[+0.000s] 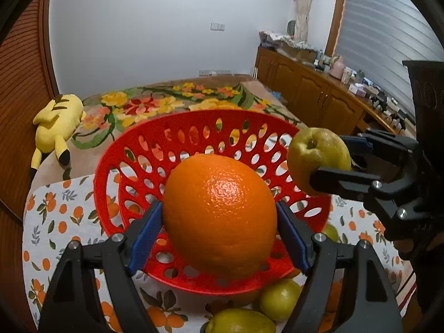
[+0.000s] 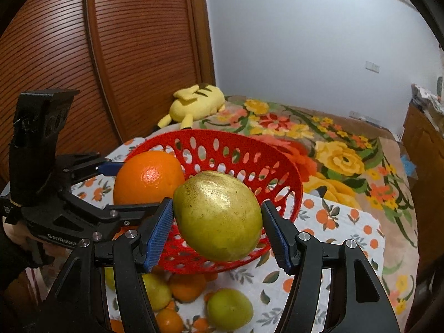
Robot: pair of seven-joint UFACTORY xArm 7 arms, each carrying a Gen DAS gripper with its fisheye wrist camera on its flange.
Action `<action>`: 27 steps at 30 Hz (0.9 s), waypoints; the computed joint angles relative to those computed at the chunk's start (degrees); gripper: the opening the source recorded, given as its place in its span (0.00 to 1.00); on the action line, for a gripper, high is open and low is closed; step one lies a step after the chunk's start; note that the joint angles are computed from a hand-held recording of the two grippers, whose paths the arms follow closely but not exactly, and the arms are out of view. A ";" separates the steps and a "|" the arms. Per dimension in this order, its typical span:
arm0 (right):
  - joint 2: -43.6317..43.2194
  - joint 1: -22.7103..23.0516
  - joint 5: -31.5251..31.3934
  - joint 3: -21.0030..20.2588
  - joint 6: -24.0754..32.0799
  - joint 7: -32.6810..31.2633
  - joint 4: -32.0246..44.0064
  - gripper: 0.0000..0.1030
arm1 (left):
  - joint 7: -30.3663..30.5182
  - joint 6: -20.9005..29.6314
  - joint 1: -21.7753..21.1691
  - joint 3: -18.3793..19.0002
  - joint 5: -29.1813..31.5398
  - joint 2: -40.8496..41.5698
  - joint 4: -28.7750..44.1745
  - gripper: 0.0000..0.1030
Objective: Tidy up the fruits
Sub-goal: 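Lower the orange and apple into the red basket with the left tool while the right tool lowers the pear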
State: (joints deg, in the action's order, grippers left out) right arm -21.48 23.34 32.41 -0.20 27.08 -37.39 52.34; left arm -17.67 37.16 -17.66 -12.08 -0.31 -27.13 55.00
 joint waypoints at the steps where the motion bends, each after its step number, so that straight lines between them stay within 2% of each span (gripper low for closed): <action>1: 0.53 0.18 0.26 -0.25 0.17 -0.43 0.39 0.64 | 0.09 0.06 -0.04 0.01 0.01 0.29 0.13 0.77; 7: 3.54 -0.23 1.30 0.20 0.87 -1.82 2.17 0.64 | 0.78 2.03 -0.23 0.39 -0.20 2.04 1.09 0.77; 12: 5.15 -1.03 1.32 1.35 1.36 -1.94 2.96 0.64 | -0.11 3.38 0.64 -0.45 1.87 2.89 2.10 0.78; 27: 6.87 -2.44 -1.77 3.60 1.79 0.99 3.77 0.64 | 0.81 5.34 1.00 0.45 2.60 5.28 4.31 0.78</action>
State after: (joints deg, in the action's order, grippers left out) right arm -14.61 20.90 30.64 3.40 28.88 -36.40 56.11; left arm -16.87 42.50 -16.66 -11.63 2.28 -21.85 59.31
